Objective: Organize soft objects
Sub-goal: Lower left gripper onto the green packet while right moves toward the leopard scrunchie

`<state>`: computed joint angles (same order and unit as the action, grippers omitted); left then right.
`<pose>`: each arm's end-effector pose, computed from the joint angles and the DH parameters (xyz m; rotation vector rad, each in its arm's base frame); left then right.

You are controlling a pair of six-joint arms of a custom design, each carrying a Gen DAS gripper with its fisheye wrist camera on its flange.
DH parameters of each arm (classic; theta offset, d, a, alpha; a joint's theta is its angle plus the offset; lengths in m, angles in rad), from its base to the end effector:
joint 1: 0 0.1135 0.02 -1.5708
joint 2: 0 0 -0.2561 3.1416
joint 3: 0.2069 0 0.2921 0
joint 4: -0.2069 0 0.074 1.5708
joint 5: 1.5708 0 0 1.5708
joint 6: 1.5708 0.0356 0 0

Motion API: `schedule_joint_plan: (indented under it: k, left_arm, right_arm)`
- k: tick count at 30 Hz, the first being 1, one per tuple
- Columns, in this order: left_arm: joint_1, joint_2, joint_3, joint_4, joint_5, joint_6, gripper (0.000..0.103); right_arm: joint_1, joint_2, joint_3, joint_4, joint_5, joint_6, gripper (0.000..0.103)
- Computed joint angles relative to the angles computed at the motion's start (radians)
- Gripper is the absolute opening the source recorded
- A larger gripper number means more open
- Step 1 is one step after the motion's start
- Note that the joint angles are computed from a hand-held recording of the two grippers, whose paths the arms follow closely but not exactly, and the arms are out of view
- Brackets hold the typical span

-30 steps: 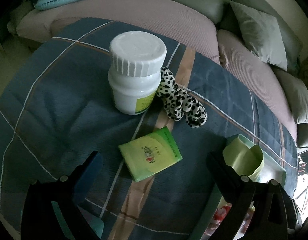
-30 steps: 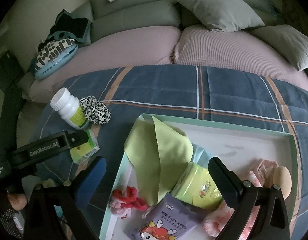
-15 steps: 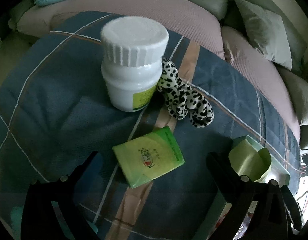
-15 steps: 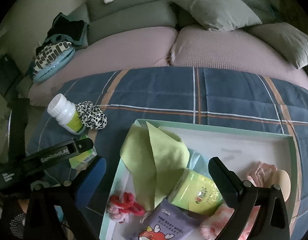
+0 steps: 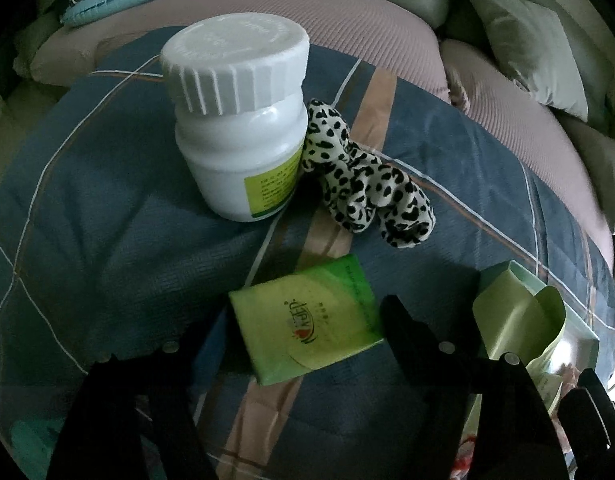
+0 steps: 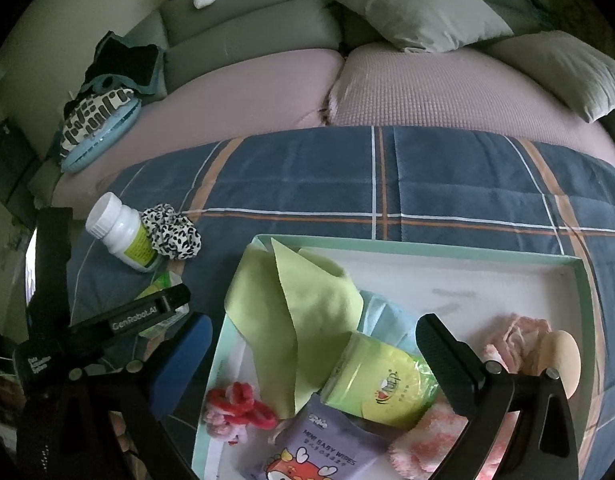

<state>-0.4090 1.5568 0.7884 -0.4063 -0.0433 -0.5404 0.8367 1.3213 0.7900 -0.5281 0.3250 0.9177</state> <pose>0.2813 -0.1203 0.1130 -0.1933 2.7561 -0.2002 0.2003 0.2050 0.1746 0.2133 2.5535 0.2463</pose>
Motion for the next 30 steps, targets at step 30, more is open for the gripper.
schedule_joint_plan:
  k: [30]
  left_arm:
    - [0.149, -0.296, -0.108, -0.042, 0.090, 0.028, 0.075]
  right_arm:
    - [0.068, 0.149, 0.181, -0.031, 0.057, -0.034, 0.103]
